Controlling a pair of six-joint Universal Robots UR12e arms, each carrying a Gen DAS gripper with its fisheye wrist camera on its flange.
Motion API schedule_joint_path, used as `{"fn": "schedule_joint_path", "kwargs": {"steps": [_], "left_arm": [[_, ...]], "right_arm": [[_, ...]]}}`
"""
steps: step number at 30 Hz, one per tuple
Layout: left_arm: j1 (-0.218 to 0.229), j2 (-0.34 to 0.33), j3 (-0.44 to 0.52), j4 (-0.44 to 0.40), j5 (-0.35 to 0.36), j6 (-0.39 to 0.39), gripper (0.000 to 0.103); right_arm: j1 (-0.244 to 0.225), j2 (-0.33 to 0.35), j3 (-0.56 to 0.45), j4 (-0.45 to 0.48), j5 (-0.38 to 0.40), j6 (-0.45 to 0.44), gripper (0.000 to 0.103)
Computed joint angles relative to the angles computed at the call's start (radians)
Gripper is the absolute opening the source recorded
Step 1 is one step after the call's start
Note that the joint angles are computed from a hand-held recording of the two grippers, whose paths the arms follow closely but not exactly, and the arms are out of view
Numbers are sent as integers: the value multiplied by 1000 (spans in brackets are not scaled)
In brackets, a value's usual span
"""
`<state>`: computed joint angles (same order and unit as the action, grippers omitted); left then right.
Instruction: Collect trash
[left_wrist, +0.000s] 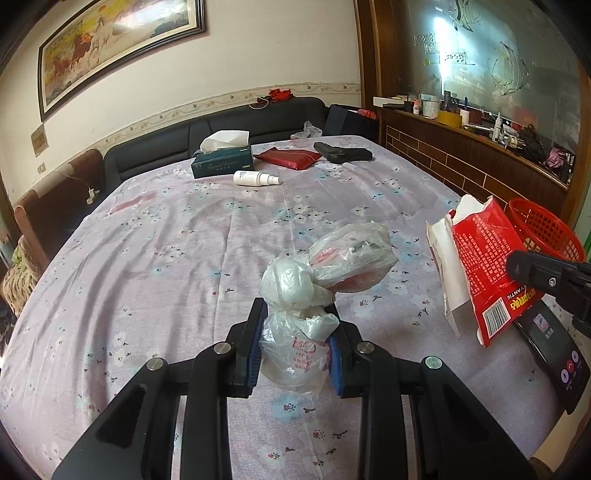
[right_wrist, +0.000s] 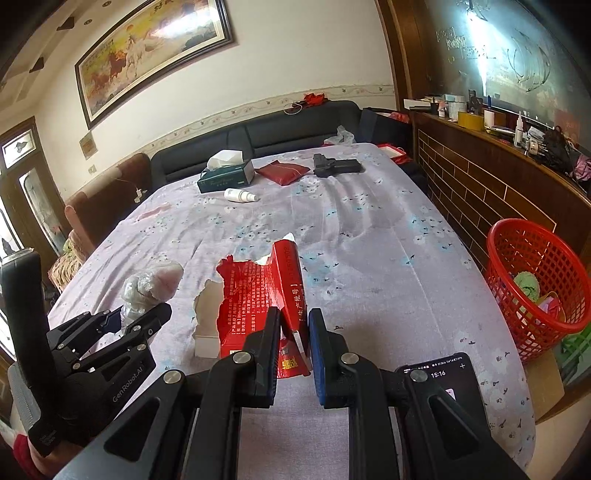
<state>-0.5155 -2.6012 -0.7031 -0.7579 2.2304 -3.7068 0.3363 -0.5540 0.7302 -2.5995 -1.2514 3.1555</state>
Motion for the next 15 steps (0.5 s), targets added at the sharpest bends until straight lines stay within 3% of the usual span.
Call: {"fn": "schedule_joint_path", "kwargs": {"steps": [15], "left_arm": [[1,1,0,-4,2,-5,28]], "right_arm": [[1,0,-6,9,0,-6,17]]}}
